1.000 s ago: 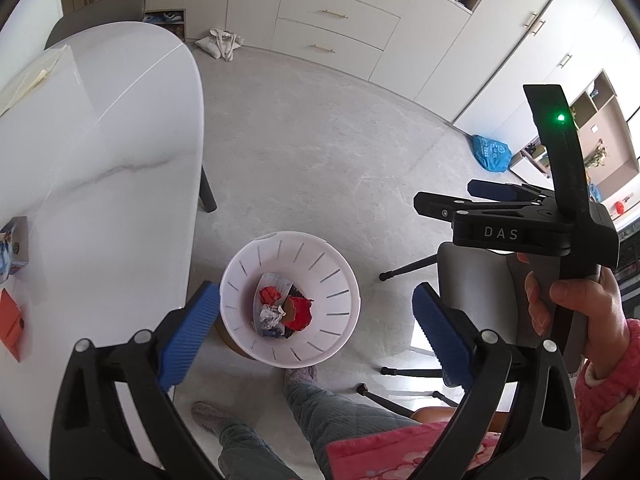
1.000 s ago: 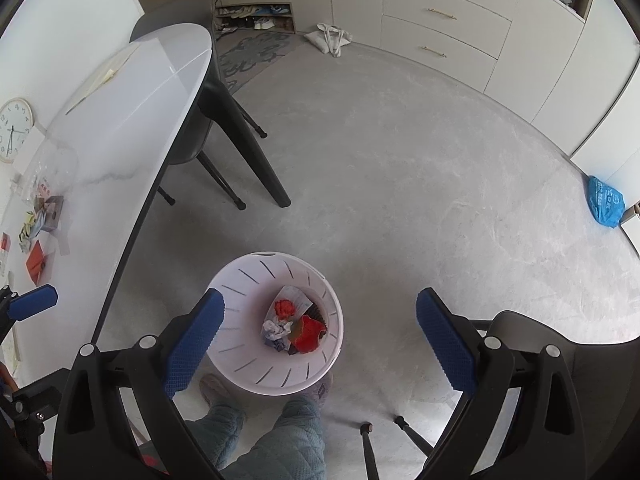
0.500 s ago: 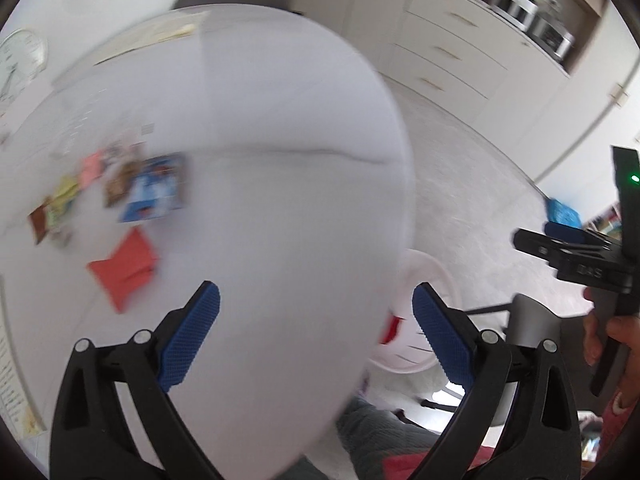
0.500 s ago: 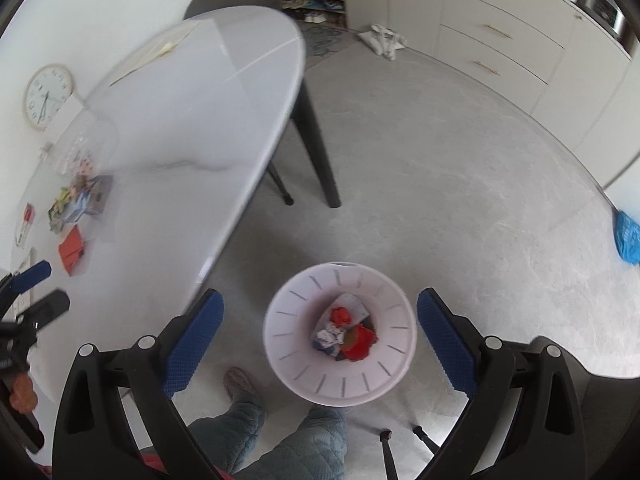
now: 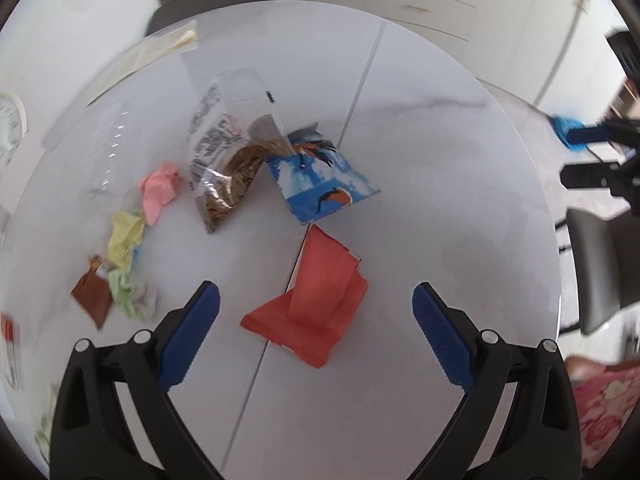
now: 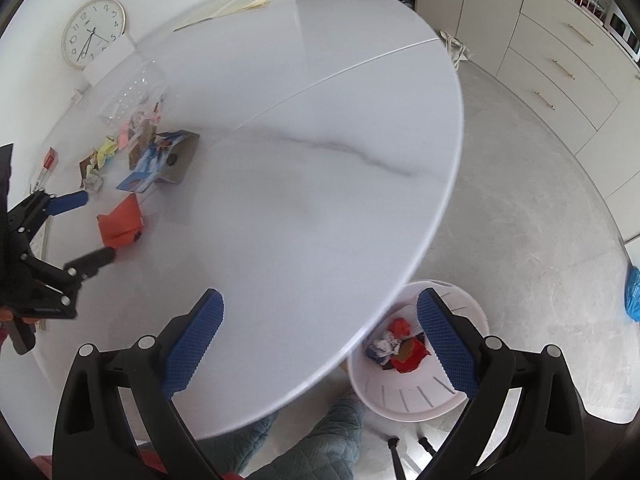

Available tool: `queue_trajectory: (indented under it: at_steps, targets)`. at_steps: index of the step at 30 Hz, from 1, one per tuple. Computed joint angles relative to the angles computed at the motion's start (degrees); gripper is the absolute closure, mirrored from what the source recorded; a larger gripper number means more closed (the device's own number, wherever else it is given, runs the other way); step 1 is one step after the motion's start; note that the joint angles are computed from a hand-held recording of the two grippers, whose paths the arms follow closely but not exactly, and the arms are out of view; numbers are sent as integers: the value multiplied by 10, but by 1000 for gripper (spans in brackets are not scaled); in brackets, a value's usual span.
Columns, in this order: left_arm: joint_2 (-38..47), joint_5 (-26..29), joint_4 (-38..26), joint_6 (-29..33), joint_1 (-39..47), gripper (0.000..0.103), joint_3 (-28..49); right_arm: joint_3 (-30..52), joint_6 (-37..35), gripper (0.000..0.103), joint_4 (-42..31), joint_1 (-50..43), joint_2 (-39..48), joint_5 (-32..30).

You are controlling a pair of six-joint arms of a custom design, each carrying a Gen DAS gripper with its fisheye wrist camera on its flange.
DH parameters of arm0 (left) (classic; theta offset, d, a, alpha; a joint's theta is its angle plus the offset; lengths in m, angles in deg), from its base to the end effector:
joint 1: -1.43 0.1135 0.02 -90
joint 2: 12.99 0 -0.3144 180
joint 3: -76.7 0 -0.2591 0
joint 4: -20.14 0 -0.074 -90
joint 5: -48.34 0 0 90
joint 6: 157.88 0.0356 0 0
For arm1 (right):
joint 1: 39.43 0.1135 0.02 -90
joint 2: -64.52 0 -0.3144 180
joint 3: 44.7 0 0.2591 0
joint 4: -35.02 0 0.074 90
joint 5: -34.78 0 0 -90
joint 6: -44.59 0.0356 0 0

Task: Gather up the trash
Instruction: 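Grasp the orange paper bag with the left gripper while the right gripper grasps the blue bird-printed packet, then carry both items over the wastebasket and open both grippers to drop them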

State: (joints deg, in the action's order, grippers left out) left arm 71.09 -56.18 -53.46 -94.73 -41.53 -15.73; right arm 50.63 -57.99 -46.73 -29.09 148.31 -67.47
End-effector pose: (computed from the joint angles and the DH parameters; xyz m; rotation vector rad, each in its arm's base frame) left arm 0.2133 -0.1864 0.3400 0.3203 2.6959 0.0112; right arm 0.2708 0.0571 0.3755 -0.6030 2.7129 0.2886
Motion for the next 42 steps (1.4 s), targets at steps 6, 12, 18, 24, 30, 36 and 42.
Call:
queue_trajectory:
  at_steps: [6,12,18,24,30,36,42]
  targets:
    - [12,42,46,119,22,31,-39,-9,80,6,18,73,-3,17]
    - [-9,110,87,115,66,63,-66,-1,134,6,21,111,0,17]
    - [-61,129,97,41,74,64,-88,53,171,6,29,157,33,11]
    - [-134,61,39,-85,33,64,-84,127,216,6,80,218,117,0]
    - [-182,-5,-38,-192,-22,64,-70,175,251,9,95,262,204,33]
    - [-234,-16,-81,-227,-28,64,-90,184,249,37,72,296,242,111]
    - [-242,-66,-122,-318,-111,64,-69,161,257,52,61,300,211,117]
